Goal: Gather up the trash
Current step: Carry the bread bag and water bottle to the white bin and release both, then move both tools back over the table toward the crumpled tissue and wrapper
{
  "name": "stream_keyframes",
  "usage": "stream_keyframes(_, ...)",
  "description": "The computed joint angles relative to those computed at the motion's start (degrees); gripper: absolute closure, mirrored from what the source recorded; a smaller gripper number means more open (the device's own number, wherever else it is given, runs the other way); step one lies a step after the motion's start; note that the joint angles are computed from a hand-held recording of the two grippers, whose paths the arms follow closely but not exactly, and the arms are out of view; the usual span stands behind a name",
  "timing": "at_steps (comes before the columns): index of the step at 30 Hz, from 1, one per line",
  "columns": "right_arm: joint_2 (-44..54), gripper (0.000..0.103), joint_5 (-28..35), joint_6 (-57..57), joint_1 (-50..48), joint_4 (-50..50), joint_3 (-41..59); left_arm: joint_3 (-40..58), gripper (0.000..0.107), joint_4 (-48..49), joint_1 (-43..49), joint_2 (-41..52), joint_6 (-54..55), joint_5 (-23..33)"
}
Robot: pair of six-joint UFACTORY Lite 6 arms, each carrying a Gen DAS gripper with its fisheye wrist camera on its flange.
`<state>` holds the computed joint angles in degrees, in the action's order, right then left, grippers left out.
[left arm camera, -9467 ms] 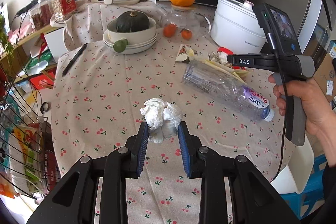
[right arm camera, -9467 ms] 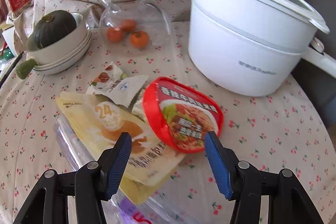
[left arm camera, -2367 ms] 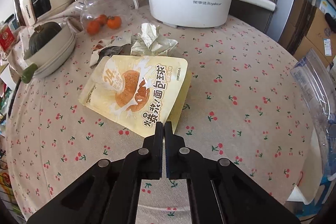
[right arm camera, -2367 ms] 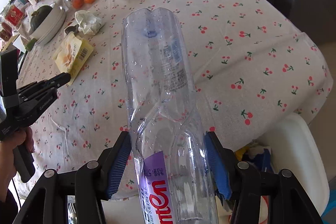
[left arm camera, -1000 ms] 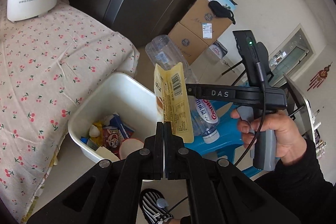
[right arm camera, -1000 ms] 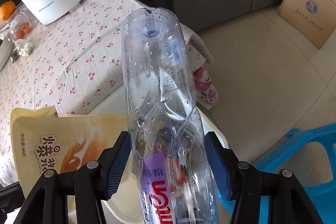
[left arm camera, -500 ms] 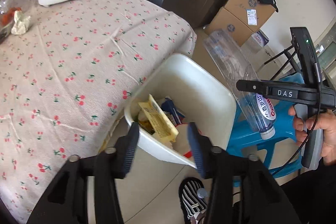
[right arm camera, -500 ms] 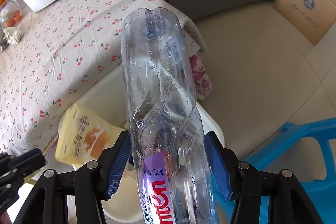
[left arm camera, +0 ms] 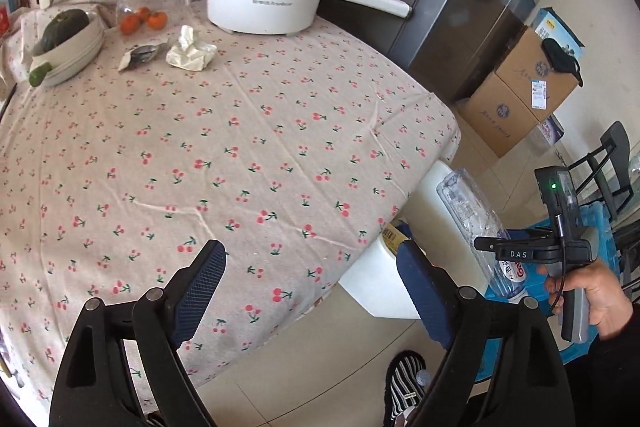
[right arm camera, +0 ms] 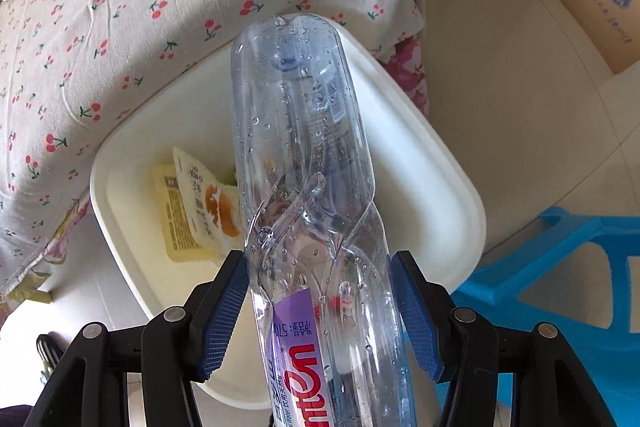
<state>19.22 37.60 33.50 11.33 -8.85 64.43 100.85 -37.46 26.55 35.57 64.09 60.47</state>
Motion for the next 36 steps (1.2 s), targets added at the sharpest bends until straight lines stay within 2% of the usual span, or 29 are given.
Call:
stream_keyframes(9,6.93,0.037,0.72,0.56,-0.63,1.66,5.65,6.65,0.014,1.11,4.51,3.23,1.45,0.53)
stream_keyframes(11,6.32,0.036,-0.38,-1.62,-1.52,3.72,5.23,8.7,0.013,1.41,5.37,4.39,0.96,1.4)
stream_keyframes(15,3.67,0.027,-0.78,0.39,-1.26,1.84,5.4,12.67,0.011,1.65,6.84,6.48,-0.02,2.76)
stream_keyframes(20,0.8,0.026,0.01,3.0,0.08,0.99,7.36,19.59,0.009,1.36,8.19,9.97,-2.43,5.46)
stream_keyframes(26,-2.52,0.025,1.98,9.38,4.9,-4.13,11.53,26.41,0.009,1.16,9.48,13.17,-4.53,8.01)
stream_keyframes(30,-1.38,0.023,3.69,16.06,10.25,-9.47,17.13,30.48,0.009,1.12,10.13,15.02,-5.65,9.14)
stream_keyframes(36,2.94,0.019,6.17,20.81,15.99,-14.85,27.49,42.99,0.008,1.53,11.02,21.54,-8.53,13.17)
